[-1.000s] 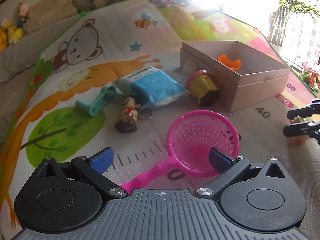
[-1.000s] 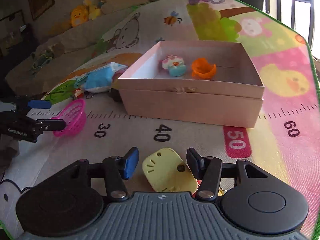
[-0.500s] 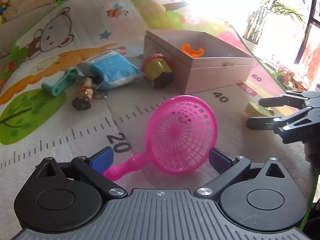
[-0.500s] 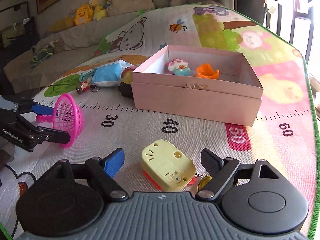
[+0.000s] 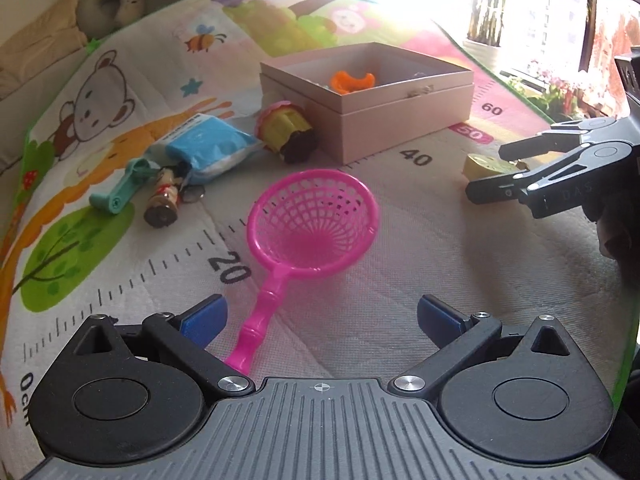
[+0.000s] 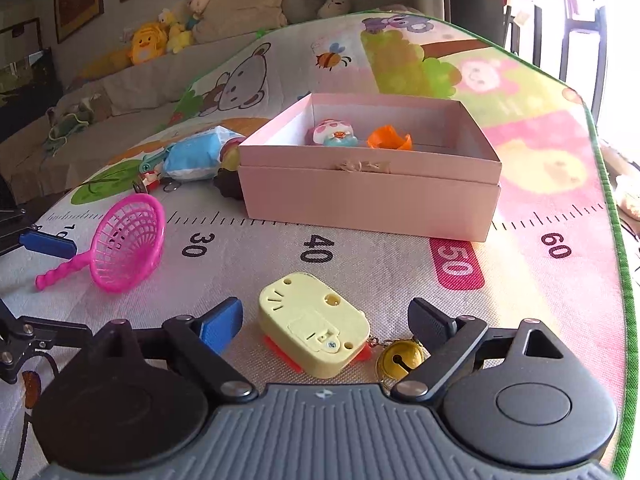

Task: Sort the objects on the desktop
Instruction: 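Grasp the yellow keychain toy with the right gripper while the left gripper grasps the pink net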

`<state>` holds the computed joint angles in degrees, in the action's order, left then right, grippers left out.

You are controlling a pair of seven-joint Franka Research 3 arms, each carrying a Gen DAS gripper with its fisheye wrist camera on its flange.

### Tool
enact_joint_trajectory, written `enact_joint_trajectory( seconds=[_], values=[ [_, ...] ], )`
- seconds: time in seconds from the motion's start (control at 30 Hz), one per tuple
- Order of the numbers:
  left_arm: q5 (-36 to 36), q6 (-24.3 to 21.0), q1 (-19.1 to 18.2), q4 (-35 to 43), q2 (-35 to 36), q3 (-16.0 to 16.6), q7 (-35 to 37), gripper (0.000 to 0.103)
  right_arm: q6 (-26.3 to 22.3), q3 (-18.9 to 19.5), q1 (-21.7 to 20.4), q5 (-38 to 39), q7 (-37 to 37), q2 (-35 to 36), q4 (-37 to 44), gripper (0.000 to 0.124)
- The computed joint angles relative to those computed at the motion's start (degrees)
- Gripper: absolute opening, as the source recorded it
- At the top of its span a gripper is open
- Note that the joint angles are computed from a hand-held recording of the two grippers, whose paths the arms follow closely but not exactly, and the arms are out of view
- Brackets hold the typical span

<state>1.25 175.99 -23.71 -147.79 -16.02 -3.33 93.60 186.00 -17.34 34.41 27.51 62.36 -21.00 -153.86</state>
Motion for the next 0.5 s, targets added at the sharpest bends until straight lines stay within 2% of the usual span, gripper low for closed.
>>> enact_joint_trajectory(
  seconds=[0.13,0.17,0.23,0.37,0.4,0.43,0.47,0.5],
  values=[
    [1.43,-0.45,2.06,1.57,1.72,-2.12,-2.38,0.103,1.12,0.91,-0.59,-0.34,0.61,-0.04,-0.46,0.096],
    [0.59,-1.02,1.01,1.76,1.86,-1.29,-1.59,0.103,1.72,0.88,-0.5,-0.56,0.92,-0.13,-0.69,0.099],
    [-3.64,-2.18,-3.12,1.62,1.41,2.0,2.64,0.103,2.14,0.35,-0.12,-1.41,1.63,-0.27,-0.96,0.099],
    [-17.95,-3.92,-13.8,0.42,-1.17,9.83,14.73,0.103,1.88,-1.03,0.78,-2.74,2.97,-0.27,-0.85,0.099],
    [-20.07,-3.77,-14.96,0.26,-1.54,10.44,16.54,0.103,1.78,-1.17,0.86,-2.97,3.17,-0.27,-0.83,0.099],
    [-20.79,-3.01,-14.61,0.06,-1.67,9.5,17.19,0.103,1.76,-1.08,0.75,-3.18,3.33,-0.25,-0.86,0.099],
    [-19.47,-1.8,-12.25,-0.05,-1.4,6.84,16.05,0.103,1.82,-0.79,0.47,-3.36,3.5,-0.23,-0.91,0.099],
    [-15.98,-0.41,-7.89,-0.05,-0.85,2.59,12.97,0.103,2.02,-0.68,0.4,-3.55,3.64,-0.28,-1.05,0.099]
  ],
)
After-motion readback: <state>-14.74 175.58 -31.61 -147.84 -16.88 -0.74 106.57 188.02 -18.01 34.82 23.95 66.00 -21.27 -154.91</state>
